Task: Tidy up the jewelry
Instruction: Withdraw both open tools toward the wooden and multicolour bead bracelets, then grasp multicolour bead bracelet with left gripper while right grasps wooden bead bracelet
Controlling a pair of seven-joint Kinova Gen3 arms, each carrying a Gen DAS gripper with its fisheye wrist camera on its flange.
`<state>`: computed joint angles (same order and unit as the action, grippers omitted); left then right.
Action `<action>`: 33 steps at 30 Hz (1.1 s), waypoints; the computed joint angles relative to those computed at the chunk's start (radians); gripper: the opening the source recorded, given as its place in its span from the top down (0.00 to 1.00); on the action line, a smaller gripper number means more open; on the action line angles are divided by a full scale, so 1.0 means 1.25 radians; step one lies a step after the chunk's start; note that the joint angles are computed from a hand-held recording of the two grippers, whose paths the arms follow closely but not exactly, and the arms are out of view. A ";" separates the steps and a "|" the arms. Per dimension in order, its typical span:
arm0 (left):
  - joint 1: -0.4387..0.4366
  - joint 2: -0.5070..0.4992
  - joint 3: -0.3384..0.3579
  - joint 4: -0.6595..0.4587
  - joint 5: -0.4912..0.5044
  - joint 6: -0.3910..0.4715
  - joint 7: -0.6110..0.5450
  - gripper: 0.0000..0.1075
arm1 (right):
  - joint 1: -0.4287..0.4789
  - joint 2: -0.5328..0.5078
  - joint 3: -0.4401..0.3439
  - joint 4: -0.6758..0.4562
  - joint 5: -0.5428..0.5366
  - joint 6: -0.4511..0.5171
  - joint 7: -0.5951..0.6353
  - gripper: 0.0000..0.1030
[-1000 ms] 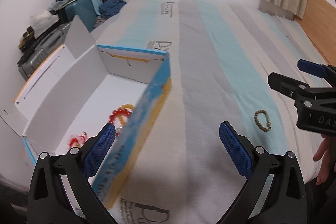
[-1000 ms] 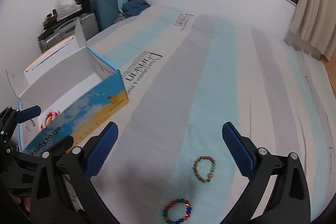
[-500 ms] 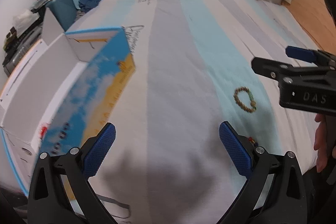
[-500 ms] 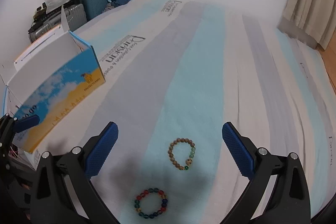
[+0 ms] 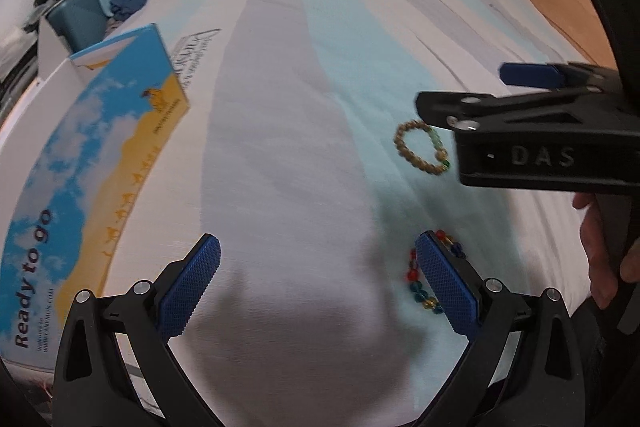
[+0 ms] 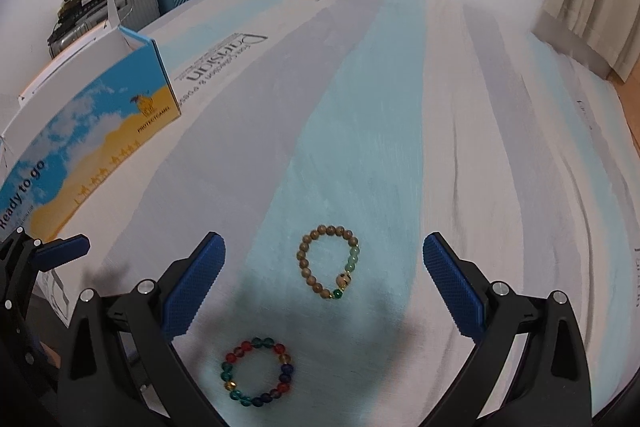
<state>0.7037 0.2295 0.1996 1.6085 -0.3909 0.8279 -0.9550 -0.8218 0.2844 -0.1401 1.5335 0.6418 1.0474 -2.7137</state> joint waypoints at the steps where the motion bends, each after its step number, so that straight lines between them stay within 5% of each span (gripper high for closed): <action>1: 0.000 0.003 0.002 0.001 0.002 -0.002 -0.003 0.11 | 0.004 0.001 -0.001 0.004 -0.005 -0.005 0.004 0.07; 19: 0.014 0.063 -0.004 0.014 0.062 -0.062 -0.063 0.20 | 0.033 0.026 0.012 0.050 -0.059 -0.069 0.044 0.11; 33: 0.028 0.106 -0.007 0.007 0.113 -0.090 -0.145 0.38 | 0.045 0.053 0.027 0.071 -0.085 -0.117 0.046 0.13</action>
